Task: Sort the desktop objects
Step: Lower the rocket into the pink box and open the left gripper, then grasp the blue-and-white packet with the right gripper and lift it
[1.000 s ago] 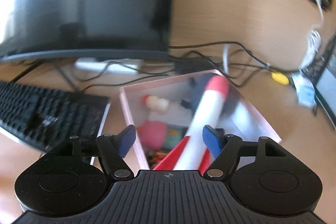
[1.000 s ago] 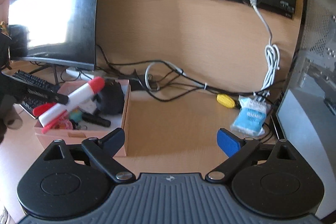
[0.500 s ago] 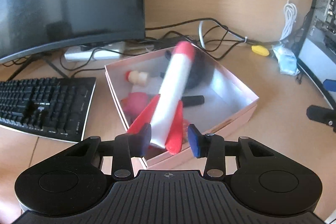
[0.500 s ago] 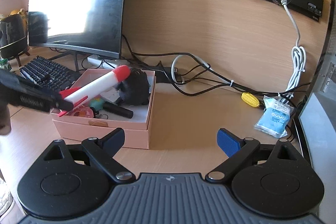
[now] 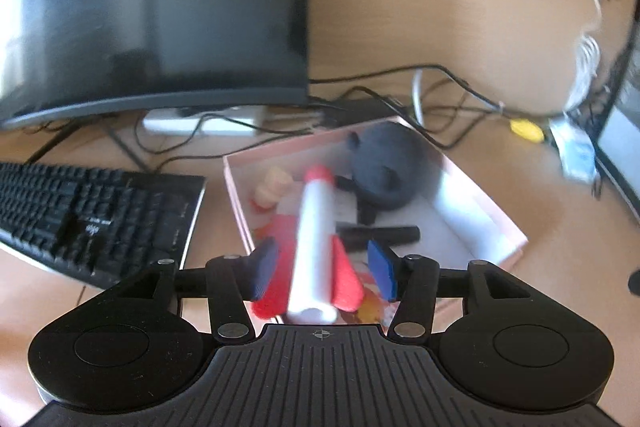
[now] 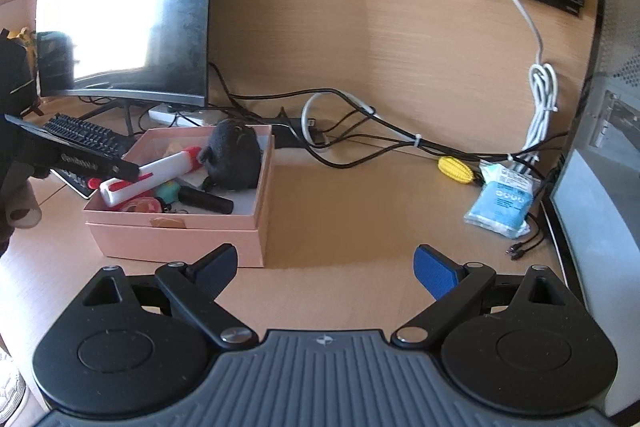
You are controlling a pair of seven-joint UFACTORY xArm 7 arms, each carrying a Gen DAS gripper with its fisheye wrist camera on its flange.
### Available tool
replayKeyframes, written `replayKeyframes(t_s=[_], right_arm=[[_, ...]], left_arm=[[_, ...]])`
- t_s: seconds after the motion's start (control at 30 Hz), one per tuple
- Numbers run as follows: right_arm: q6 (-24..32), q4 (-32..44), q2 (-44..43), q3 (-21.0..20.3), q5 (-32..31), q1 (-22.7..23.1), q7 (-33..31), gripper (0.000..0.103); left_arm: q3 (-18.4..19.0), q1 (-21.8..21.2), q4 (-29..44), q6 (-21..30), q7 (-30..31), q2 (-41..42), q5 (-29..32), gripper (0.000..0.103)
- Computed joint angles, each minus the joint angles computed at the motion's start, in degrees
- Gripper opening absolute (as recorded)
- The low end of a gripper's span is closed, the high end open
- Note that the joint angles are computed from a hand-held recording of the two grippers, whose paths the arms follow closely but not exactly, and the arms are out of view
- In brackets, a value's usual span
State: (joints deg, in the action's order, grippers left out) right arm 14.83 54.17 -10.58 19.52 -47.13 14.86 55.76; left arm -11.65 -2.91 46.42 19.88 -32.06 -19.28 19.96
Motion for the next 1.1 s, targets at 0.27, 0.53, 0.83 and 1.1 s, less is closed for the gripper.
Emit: replayKeyframes(t_s=[0.27,0.53,0.83,1.1], right_arm=[[8.6,3.3,1.3,-0.6,-8.3,-3.3,8.0,0.092],[8.9,16.5,15.5,-7.5,-22.1,-1.5,13.4,0.049],[10.9,44.0,42.3,-14.4,-19.0,2.9,5.3,0.047],[12.0,56.2,52.9,-19.4,-16.2,7.1,-8.2,0.065]], left_arm=[[0.8,-5.8,-3.1,-7.4,-0.2,-2.9,-9.3,0.097],[-7.4,-4.7,-4.9,-8.5,-9.1,-2.1,-10.4,0.102],[-9.3,-4.2,-5.6,5.1,-21.9,-5.7,-2.8,0.102],[-7.8,-4.5,-9.3,10.9,-27.6,-11.1,-1.4,0.103]])
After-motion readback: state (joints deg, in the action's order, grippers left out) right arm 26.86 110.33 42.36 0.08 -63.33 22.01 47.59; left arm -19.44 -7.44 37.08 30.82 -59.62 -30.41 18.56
